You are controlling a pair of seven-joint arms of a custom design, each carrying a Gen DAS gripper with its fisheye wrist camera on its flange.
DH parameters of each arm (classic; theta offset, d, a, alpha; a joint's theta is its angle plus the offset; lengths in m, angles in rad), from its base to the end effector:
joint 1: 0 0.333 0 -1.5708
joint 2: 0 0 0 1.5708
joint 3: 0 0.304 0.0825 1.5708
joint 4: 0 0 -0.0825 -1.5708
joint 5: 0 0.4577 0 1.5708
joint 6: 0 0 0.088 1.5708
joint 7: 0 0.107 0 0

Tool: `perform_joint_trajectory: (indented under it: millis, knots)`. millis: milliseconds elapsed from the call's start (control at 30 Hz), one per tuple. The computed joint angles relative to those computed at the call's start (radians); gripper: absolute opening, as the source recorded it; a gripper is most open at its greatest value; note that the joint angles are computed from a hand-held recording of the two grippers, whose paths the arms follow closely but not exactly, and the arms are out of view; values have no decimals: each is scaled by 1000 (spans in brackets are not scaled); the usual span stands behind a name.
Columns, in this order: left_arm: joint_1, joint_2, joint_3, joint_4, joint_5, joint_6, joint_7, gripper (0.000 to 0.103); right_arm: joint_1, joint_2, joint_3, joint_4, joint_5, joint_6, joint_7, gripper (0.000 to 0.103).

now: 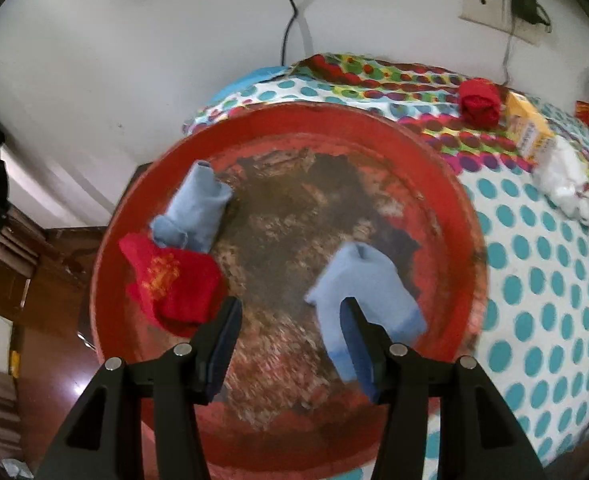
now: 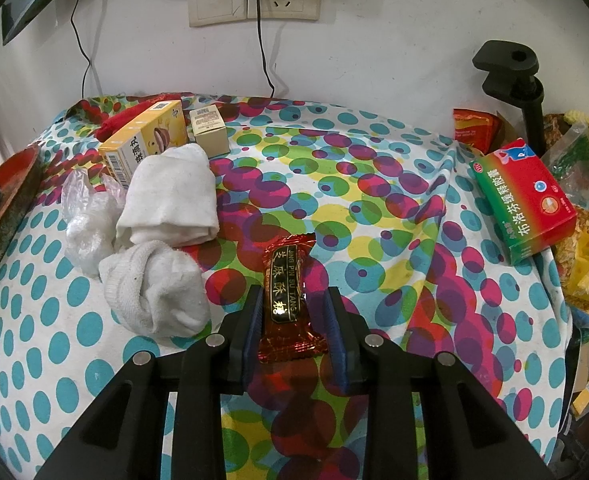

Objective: Organize objects

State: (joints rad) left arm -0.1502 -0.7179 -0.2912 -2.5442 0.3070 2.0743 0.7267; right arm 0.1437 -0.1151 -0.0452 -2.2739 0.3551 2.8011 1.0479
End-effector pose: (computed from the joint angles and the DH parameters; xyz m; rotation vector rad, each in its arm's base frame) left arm 0.4059 -0.1742 0.4913 -2.1423 1.5307 -0.1713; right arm 0.6053 0.0430 0.4237 -2.0745 1.4922 -0.5426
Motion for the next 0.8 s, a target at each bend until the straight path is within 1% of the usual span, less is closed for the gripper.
perform_joint_trajectory:
  millis: [33,100,167,267,367,467,667,800]
  knots:
    - [-11,-17,16,-13,-23,18,1,52,0,1,-1,2,3,-1,-4,29]
    - [-6,-31,12,-20,-26,25,-10,52,-1,0,1,0,-5,1,3,29]
    - [3,-44,3,-23,-19,16,-28,52,-2,1,1,1,-5,2,2,29]
    - [4,-63,12,-35,-32,13,-36,52,-5,1,5,-1,-26,9,16,28]
    - [4,-78,20,-43,-46,6,-33,52,-12,0,12,-7,-75,25,54,26]
    - [11,-99,21,-50,-50,-1,-38,52,-16,-4,12,-7,-95,14,97,22]
    - [26,-141,24,-59,-63,-35,-64,52,-35,-34,12,-23,-174,7,182,20]
    - [29,-176,36,-75,-81,-50,-75,52,-36,-67,-6,-34,-161,-3,180,19]
